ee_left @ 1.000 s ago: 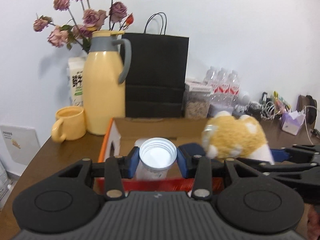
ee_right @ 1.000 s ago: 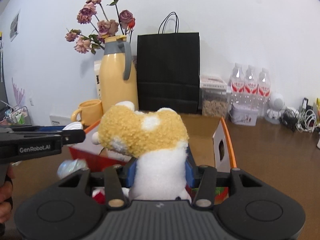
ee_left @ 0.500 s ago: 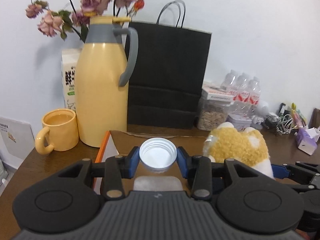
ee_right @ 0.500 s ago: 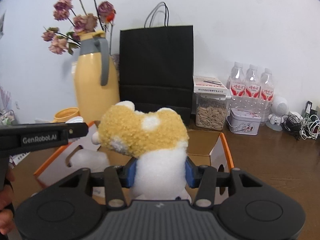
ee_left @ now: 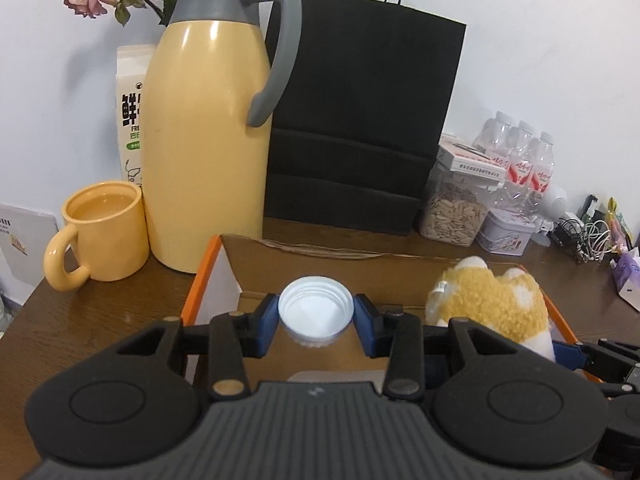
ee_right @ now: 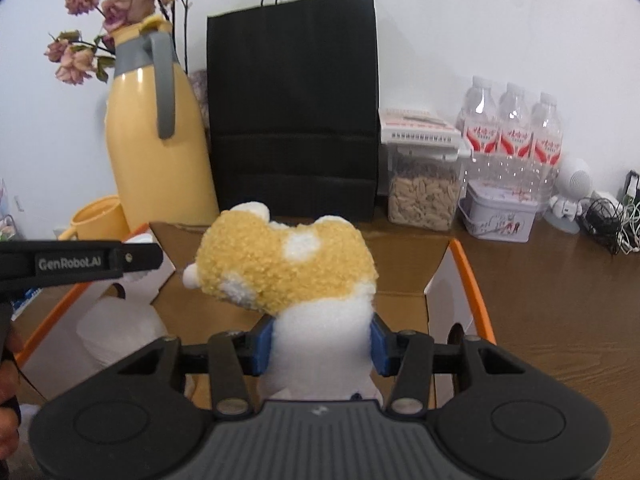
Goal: Organize objects
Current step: 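Lower the plush toy into the box with the right gripper while the left drops the cap in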
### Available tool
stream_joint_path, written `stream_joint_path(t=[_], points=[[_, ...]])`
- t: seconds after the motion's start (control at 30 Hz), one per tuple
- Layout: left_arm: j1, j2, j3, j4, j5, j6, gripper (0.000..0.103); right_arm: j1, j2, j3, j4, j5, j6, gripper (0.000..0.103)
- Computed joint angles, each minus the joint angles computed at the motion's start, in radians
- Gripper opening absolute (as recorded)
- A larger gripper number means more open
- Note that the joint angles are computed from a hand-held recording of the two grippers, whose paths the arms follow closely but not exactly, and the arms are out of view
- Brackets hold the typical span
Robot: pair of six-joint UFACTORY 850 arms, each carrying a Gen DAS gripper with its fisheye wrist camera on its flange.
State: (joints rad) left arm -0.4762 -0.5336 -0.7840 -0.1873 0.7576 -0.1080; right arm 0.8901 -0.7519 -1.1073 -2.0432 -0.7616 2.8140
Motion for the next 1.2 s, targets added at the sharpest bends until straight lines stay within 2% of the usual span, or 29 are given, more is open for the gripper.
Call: stream_joint_path(t=[0.03, 0.1, 0.13, 0.2, 0.23, 0.27, 0.43, 0.87, 1.2], points=[[-0.004, -0.001, -0.001, -0.016, -0.002, 0.018, 0.052, -0.001, -0.002, -0.002, 0.003, 0.006, -0.002, 0.049], [-0.012, 0.0, 0.005, -0.036, 0.015, 0.04, 0.081, 0.0, -0.006, -0.007, 0.023, 0.011, -0.014, 0.05], [-0.017, 0.003, 0.01, -0.044, 0.026, 0.05, 0.087, 0.001, -0.007, -0.008, 0.031, 0.008, -0.019, 0.053], [-0.027, 0.006, 0.018, -0.075, 0.048, 0.073, 0.097, 0.004, -0.003, -0.003, 0.036, 0.002, -0.018, 0.065], [-0.032, 0.008, 0.02, -0.091, 0.054, 0.085, 0.103, 0.006, -0.001, 0.0, 0.036, -0.004, -0.019, 0.075], [-0.037, 0.01, 0.025, -0.103, 0.065, 0.091, 0.103, 0.009, 0.001, 0.002, 0.038, -0.011, -0.021, 0.084], [-0.041, 0.021, 0.037, -0.107, 0.084, 0.082, 0.103, 0.012, 0.01, 0.011, 0.03, -0.019, -0.01, 0.094], [-0.048, 0.073, 0.096, -0.084, 0.132, 0.054, 0.103, 0.036, 0.038, 0.041, 0.031, -0.057, -0.006, 0.094], [-0.078, 0.179, 0.224, -0.097, 0.187, 0.06, 0.103, 0.109, 0.088, 0.096, 0.064, -0.125, -0.005, 0.095]])
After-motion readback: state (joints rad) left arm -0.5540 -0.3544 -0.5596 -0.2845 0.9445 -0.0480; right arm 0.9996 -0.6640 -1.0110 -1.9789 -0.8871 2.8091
